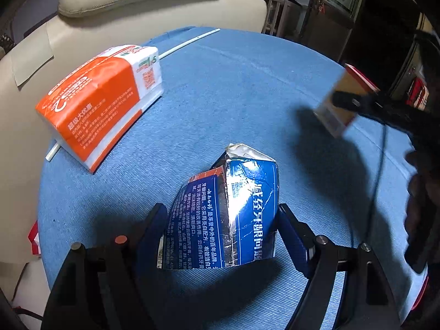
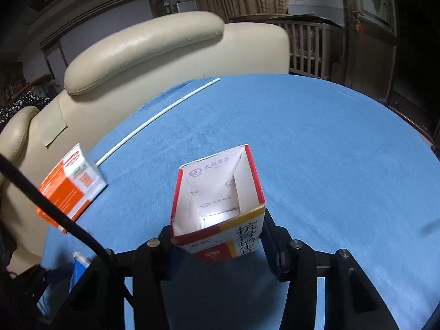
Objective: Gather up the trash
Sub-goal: 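Grasp the red-and-white medicine box with the right tool while the left holds the carton, then lift the medicine box and blue carton and carry both toward the red wastebasket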
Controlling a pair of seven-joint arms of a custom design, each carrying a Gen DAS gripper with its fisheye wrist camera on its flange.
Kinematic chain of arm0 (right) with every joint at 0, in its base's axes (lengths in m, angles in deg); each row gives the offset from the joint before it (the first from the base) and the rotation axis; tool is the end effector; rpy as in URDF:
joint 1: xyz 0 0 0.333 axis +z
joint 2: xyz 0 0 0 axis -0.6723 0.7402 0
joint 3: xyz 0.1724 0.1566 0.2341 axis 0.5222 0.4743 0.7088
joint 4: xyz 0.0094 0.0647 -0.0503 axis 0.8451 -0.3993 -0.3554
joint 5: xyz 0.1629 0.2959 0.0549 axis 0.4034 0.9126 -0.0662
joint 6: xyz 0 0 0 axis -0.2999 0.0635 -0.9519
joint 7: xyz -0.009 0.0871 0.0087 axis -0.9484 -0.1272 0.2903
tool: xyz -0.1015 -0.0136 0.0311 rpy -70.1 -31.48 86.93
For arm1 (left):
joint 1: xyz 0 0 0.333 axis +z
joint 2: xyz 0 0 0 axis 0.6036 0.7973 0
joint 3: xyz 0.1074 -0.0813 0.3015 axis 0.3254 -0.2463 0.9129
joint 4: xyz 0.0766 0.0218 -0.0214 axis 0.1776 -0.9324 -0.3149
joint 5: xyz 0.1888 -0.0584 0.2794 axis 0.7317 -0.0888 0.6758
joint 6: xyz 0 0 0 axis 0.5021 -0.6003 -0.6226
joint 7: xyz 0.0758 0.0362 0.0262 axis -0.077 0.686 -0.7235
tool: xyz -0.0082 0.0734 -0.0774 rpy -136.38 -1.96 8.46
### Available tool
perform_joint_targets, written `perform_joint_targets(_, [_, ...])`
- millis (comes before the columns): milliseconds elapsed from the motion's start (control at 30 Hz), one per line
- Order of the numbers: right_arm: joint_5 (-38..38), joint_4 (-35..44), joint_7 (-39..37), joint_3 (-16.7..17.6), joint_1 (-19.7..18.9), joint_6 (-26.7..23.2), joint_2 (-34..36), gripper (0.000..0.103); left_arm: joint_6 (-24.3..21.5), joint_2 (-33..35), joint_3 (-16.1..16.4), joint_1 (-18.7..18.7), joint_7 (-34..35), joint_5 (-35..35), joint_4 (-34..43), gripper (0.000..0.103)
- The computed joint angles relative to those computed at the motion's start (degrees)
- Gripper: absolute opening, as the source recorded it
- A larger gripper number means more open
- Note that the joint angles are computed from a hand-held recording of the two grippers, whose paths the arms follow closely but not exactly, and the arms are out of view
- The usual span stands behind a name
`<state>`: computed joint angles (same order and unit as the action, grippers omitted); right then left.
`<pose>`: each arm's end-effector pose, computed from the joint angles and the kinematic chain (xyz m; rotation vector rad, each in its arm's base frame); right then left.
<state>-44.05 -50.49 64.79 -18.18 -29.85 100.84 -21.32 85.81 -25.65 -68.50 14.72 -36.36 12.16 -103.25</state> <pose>0.6065 0.2226 0.4159 -2.1818 1.0590 -0.2236 0.3695 -0.3110 0.4197 -2.3164 1.3090 -0.5018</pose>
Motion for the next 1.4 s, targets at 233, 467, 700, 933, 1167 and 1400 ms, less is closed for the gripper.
perform_joint_targets(233, [13.37,-13.64,-9.71,-0.76,-4.74,-1.63,-12.39,0.052,-4.11,0.35,-1.36,-2.07,0.88,0.73,4.12,0.081])
perform_joint_targets(467, [22.24,-23.58,-16.43,-6.84,-3.6,-4.8,-22.09,0.052,-8.66,0.67,-2.52,-4.34,2.36,0.76,8.11,0.081])
perform_joint_targets(700, [27.35,-29.4,-20.23,-12.23,-3.31,-8.73,-28.46,0.052,-13.61,3.13,-3.43,-7.27,3.37,2.3,13.28,0.081])
perform_joint_targets(933, [30.19,-33.2,-22.86,-15.43,-4.57,-11.21,-33.55,0.052,-17.25,6.1,-3.53,-10.43,5.0,3.79,18.26,0.081])
perform_joint_targets(1167, [32.43,-36.57,-24.63,-17.25,-5.85,-12.04,-37.59,0.052,-19.99,8.26,-3.46,-13.49,6.35,5.15,22.42,0.081])
perform_joint_targets(1400, [34.26,-39.55,-25.45,-18.62,-7.13,-12.22,-41.33,0.052,-21.88,9.68,-3.44,-16.05,7.17,6.45,25.18,0.081])
